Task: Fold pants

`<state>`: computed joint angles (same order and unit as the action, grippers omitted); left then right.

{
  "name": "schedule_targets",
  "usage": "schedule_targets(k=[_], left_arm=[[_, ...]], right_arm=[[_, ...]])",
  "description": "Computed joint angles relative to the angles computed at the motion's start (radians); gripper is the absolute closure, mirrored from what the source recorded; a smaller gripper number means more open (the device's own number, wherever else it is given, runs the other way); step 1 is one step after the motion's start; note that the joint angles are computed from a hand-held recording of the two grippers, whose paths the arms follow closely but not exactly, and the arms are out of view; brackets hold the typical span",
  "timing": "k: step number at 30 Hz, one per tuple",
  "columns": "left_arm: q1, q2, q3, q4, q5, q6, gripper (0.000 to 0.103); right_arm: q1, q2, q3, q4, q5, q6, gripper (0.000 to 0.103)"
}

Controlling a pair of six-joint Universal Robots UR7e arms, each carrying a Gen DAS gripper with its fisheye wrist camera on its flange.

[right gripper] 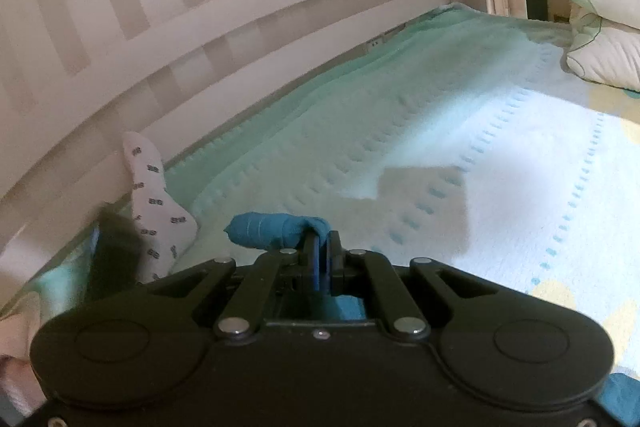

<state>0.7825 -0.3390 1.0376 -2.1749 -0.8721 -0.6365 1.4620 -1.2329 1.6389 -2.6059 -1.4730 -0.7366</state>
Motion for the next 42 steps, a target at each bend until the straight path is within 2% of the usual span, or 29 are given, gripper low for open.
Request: schedule_targets(k=[3, 5, 6, 9, 11, 15, 17, 19, 22, 25, 26, 28, 29, 31, 33, 36, 39, 42], left_arm=[[0.021, -0.016, 0.034, -0.089, -0.018, -0.033, 0.096], [0.028, -0.04, 0.043, -0.069, -0.041, -0.064, 0.096], [0.022, -0.052, 0.039, -0.021, -0.013, -0.086, 0.096], [-0.011, -0.073, -0.003, 0.255, 0.157, -0.178, 0.096], [-0.027, -0.112, 0.02, 0.356, 0.251, -0.231, 0.096], [-0.053, -0.147, 0.019, 0.509, 0.346, -0.345, 0.096], [-0.069, -0.142, 0.015, 0.517, 0.357, -0.332, 0.096], [-0.078, -0.125, 0.009, 0.463, 0.345, -0.252, 0.096], [-0.08, -0.068, -0.039, 0.367, 0.285, -0.09, 0.096], [-0.088, -0.008, -0.094, 0.31, 0.213, 0.039, 0.095], [-0.094, -0.003, -0.09, 0.294, 0.198, 0.061, 0.095], [-0.097, 0.042, -0.138, 0.276, 0.165, 0.114, 0.095], [-0.097, 0.059, -0.156, 0.263, 0.15, 0.134, 0.095], [-0.098, 0.083, -0.173, 0.236, 0.115, 0.156, 0.095], [-0.096, 0.11, -0.203, 0.24, 0.08, 0.159, 0.095], [-0.092, 0.128, -0.216, 0.25, 0.024, 0.161, 0.095], [-0.089, 0.117, -0.186, 0.264, -0.012, 0.122, 0.095], [-0.078, 0.089, -0.125, 0.281, -0.013, 0.096, 0.095]], right_arm=[[0.0, -0.02, 0.022, 0.015, 0.011, -0.007, 0.096], [0.001, -0.032, 0.046, 0.02, 0.007, -0.016, 0.096], [0.001, -0.04, 0.064, 0.019, 0.005, -0.026, 0.096], [-0.003, -0.062, 0.132, 0.001, 0.013, -0.055, 0.095], [-0.003, -0.069, 0.176, -0.009, 0.01, -0.07, 0.095], [0.004, -0.055, 0.241, -0.013, -0.021, -0.085, 0.095], [0.012, -0.04, 0.274, -0.039, -0.052, -0.112, 0.095], [0.019, -0.019, 0.291, -0.044, -0.083, -0.117, 0.095], [0.022, 0.006, 0.291, -0.04, -0.111, -0.097, 0.086], [-0.001, -0.006, 0.259, 0.032, -0.072, -0.056, 0.079], [-0.009, -0.02, 0.25, 0.062, -0.059, -0.048, 0.07], [-0.035, -0.063, 0.244, 0.102, -0.039, -0.064, 0.061], [-0.046, -0.084, 0.245, 0.104, -0.034, -0.081, 0.06], [-0.079, -0.138, 0.251, 0.1, -0.029, -0.12, 0.06], [-0.115, -0.186, 0.266, 0.055, -0.039, -0.146, 0.055], [-0.146, -0.228, 0.289, -0.019, -0.111, -0.218, 0.053], [-0.17, -0.258, 0.31, -0.017, -0.146, -0.26, 0.053], [-0.169, -0.267, 0.344, -0.019, -0.159, -0.286, 0.053]])
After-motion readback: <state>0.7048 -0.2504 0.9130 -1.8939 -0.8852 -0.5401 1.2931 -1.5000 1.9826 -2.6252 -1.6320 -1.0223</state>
